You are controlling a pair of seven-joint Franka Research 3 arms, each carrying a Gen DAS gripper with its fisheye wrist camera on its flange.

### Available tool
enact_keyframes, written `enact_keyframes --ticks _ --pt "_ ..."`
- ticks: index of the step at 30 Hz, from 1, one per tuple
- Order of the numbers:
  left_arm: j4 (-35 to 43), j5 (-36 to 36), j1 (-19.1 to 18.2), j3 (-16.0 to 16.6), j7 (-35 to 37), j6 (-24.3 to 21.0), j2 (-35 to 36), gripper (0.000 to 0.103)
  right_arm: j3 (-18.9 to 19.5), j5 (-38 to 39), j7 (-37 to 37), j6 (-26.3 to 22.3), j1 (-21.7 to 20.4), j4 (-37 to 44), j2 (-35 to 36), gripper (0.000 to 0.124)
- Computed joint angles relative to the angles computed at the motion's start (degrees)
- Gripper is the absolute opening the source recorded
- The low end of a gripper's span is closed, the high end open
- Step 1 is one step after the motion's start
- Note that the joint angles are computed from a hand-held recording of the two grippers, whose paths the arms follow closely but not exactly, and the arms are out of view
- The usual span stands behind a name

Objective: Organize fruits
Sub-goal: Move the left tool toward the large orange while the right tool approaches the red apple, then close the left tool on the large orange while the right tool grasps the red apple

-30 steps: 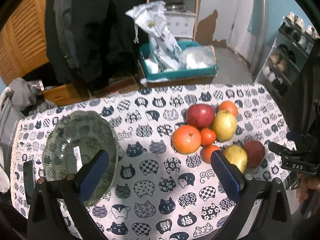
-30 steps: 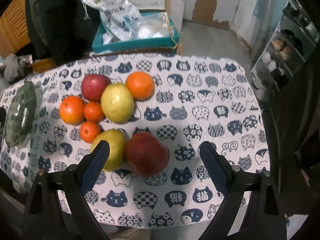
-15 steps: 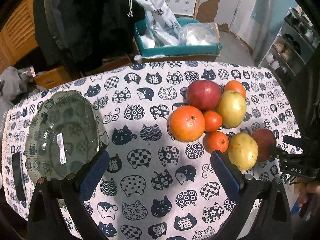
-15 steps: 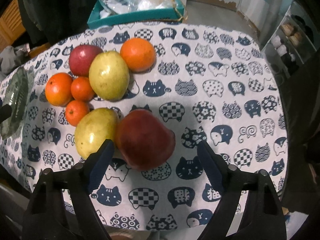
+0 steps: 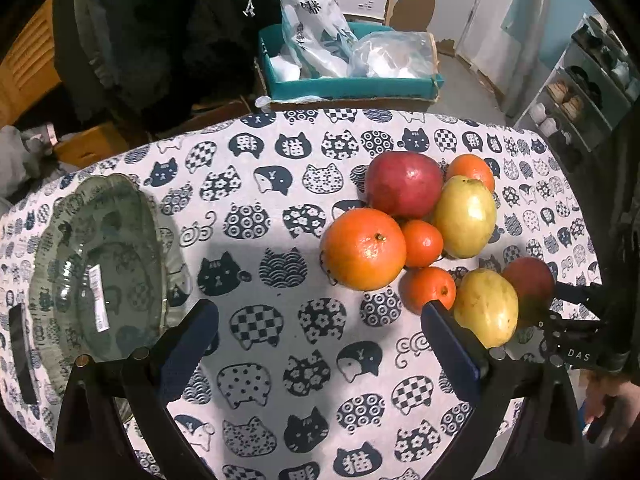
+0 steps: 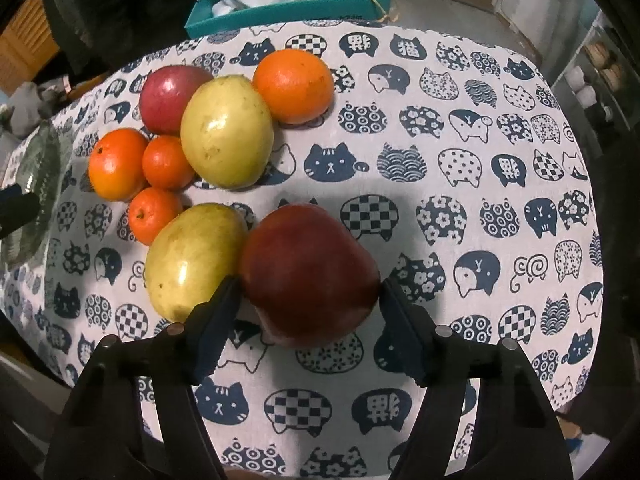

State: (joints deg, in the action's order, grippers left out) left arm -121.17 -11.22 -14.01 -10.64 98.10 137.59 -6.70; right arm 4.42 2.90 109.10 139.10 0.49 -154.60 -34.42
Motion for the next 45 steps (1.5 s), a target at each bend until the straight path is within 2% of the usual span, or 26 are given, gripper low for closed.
enact_keyframes --ticks 3,5,8,12,15,21,30,36,40,44,45 --pt "0.89 -0.33 -0.08 -0.23 -0.23 0.25 1.41 0.102 0.66 -1.7 1.18 0.88 -1.37 0.14 -0.11 0.07" --pt "1.74 0.58 -0.04 -0.62 -0.97 0.63 2.68 0.102 0.95 -2.91 2.01 2.44 -2.34 0.24 -0.35 0.059" --pt "3.1 1.58 0.07 -1.12 -1.56 1.01 4.8 0.102 1.46 -4.77 3.01 3.62 -3.95 1.53 0.6 0.051" --pt "4.77 1.5 0.31 -1.74 -1.45 0.47 7.06 0.102 -0.61 -2.73 2.88 3.28 -3.26 2.75 2.16 0.053" --pt "5.48 2.65 0.37 -2.26 -2.0 0.59 8.25 0.102 -2.04 -0.93 1.69 3.65 -2.66 3.28 3.51 0.06" --pt "7.4 3.57 0.41 -3.05 -2.76 0.14 10.8 0.102 -5.47 7.01 -2.57 5.48 -0.14 2.94 5.63 0.068" --pt "9.4 1.84 0.97 -3.87 -1.68 -1.02 13.4 0.101 -5.41 11.56 -5.64 6.16 0.61 4.34 8.66 0.068" --pt "10.48 -1.36 1.77 -4.38 0.28 -2.54 14.97 0.088 -4.54 10.92 -5.35 6.48 0.14 5.63 11.0 0.073" --pt "10.29 -2.6 1.94 -4.67 1.73 -2.29 15.03 0.083 -4.52 10.33 -4.89 6.84 0.1 5.84 12.05 0.073" --pt "10.7 -6.07 2.55 -5.02 4.98 -3.2 15.08 0.069 -3.2 7.37 -3.11 7.4 -0.62 6.15 12.6 0.072" --pt "10.58 -5.39 2.32 -4.91 4.64 -3.09 14.92 0.068 -2.78 6.12 -2.52 7.61 -0.93 6.06 12.54 0.072"
